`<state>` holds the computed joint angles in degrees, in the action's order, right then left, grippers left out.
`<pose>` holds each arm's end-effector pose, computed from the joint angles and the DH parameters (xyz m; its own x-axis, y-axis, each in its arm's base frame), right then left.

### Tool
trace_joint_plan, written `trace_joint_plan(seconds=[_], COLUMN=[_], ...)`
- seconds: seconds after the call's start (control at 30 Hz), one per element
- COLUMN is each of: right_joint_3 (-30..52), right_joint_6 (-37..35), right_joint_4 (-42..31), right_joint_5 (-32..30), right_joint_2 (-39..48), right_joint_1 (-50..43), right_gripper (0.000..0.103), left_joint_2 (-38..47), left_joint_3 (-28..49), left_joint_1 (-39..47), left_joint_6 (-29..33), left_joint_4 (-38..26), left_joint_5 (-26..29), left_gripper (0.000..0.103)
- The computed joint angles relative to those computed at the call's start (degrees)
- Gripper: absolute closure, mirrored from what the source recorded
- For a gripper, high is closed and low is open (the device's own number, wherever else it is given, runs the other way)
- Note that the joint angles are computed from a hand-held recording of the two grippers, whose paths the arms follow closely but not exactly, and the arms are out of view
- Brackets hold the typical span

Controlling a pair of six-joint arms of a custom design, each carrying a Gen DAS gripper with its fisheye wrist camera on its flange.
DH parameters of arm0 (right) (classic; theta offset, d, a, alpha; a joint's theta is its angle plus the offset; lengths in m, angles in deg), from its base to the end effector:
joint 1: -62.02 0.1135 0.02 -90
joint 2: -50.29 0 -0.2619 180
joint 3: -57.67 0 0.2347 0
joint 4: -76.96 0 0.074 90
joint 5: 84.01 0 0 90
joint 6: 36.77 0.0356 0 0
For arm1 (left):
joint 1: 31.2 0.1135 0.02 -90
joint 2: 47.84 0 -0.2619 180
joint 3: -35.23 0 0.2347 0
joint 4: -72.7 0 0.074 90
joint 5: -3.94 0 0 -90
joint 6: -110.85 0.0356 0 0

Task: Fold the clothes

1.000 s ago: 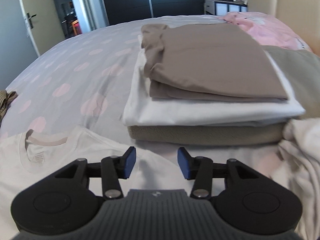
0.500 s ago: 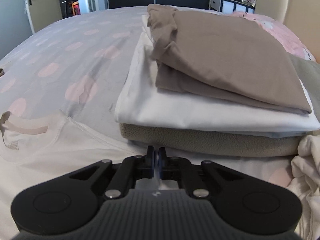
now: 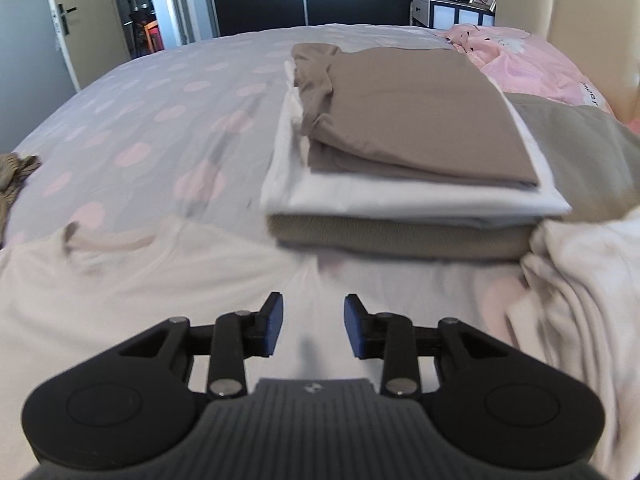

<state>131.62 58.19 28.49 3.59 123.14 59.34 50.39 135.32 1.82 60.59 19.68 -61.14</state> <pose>0.2514 -0.0103 0.2876 -0.7306 0.1207 -0.6721 0.0819 0.9926 0.0893 0.3090 0.1829 0.2975 -0.6765 0.2518 -0.6921 0.2079 0.9668 0.1486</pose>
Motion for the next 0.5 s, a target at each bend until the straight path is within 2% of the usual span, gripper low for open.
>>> trace_joint_plan(seconds=[0.2, 0.4, 0.5], right_joint_3=[-2.9, -6.4, -7.6], right_joint_6=[-3.2, -6.1, -6.2], right_joint_4=[-14.6, -31.3, -40.0], right_joint_5=[-2.2, -8.5, -8.0], right_joint_2=[-15.5, -32.3, -38.6], right_joint_1=[-1.4, -8.3, -8.9], right_gripper=[0.065, 0.065, 0.065], left_joint_2=[-6.3, -11.3, -12.5], left_joint_3=[-3.0, -7.5, -7.0], left_joint_1=[10.7, 23.3, 29.2], left_joint_6=[10.4, 29.5, 38.0], left_joint_4=[-11.3, -26.6, -35.2], left_joint_5=[6.0, 8.2, 7.1], left_gripper=[0.073, 0.073, 0.073])
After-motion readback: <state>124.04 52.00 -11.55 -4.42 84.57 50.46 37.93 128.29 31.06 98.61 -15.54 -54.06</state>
